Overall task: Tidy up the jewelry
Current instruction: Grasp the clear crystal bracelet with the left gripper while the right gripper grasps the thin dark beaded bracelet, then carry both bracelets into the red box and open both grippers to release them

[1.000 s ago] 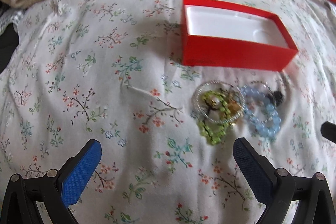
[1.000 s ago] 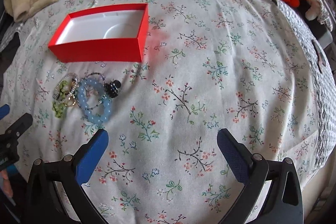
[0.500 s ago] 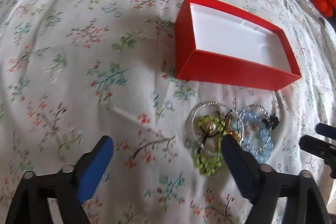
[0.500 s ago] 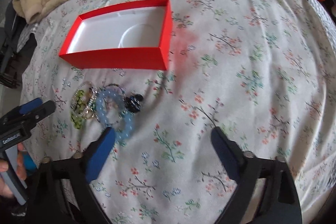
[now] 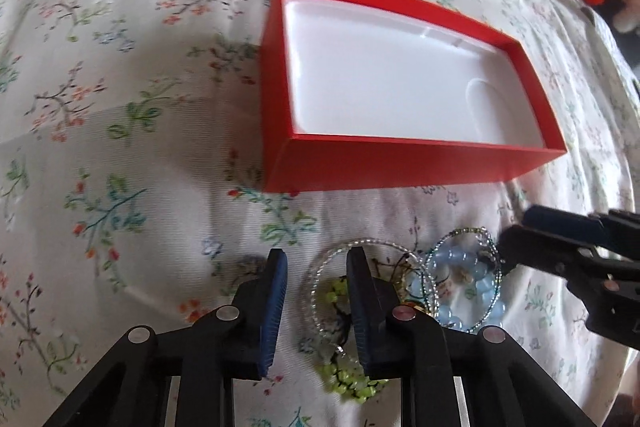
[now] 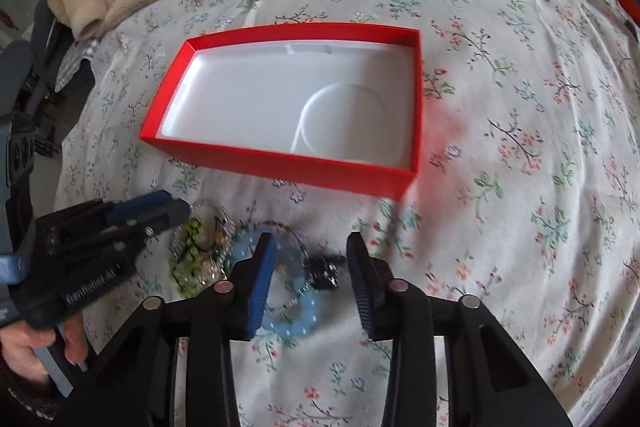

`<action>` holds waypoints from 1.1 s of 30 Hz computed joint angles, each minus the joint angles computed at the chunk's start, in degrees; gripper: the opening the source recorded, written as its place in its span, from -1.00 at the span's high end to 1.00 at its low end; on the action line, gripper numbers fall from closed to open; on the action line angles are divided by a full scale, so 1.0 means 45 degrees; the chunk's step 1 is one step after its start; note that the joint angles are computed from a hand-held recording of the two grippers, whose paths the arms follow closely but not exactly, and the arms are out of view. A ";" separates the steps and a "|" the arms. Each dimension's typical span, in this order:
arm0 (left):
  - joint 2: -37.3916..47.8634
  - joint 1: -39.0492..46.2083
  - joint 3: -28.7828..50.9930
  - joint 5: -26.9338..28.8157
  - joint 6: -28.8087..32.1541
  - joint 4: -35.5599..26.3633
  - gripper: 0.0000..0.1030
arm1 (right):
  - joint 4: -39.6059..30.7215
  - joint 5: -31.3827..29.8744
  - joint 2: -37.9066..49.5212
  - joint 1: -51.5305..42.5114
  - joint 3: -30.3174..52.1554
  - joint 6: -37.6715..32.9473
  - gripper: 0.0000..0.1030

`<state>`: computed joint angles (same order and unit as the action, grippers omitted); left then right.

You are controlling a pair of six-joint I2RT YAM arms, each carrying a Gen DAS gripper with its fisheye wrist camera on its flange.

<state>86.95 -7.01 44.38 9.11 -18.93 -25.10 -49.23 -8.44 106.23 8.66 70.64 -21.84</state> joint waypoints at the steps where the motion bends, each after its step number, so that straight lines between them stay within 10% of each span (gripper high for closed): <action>1: 0.0221 -0.0113 0.0131 -0.0121 0.0053 -0.0048 0.53 | 0.0032 0.0018 0.0097 0.0013 0.0052 0.0011 0.40; 11: 0.1187 -0.0676 0.0520 -0.0999 0.0232 0.0052 0.56 | 0.0961 0.0538 0.0833 0.0501 -0.0398 0.0254 0.68; 19: 0.1593 -0.1311 0.0891 -0.2265 0.0065 0.0134 1.00 | 0.1654 0.0905 0.0325 0.0841 -0.1027 0.0244 0.77; 33: -0.1702 -0.1323 0.0040 -0.2317 0.0122 -0.0884 1.00 | 0.0615 -0.0258 -0.2111 0.0381 -0.1333 -0.0294 0.77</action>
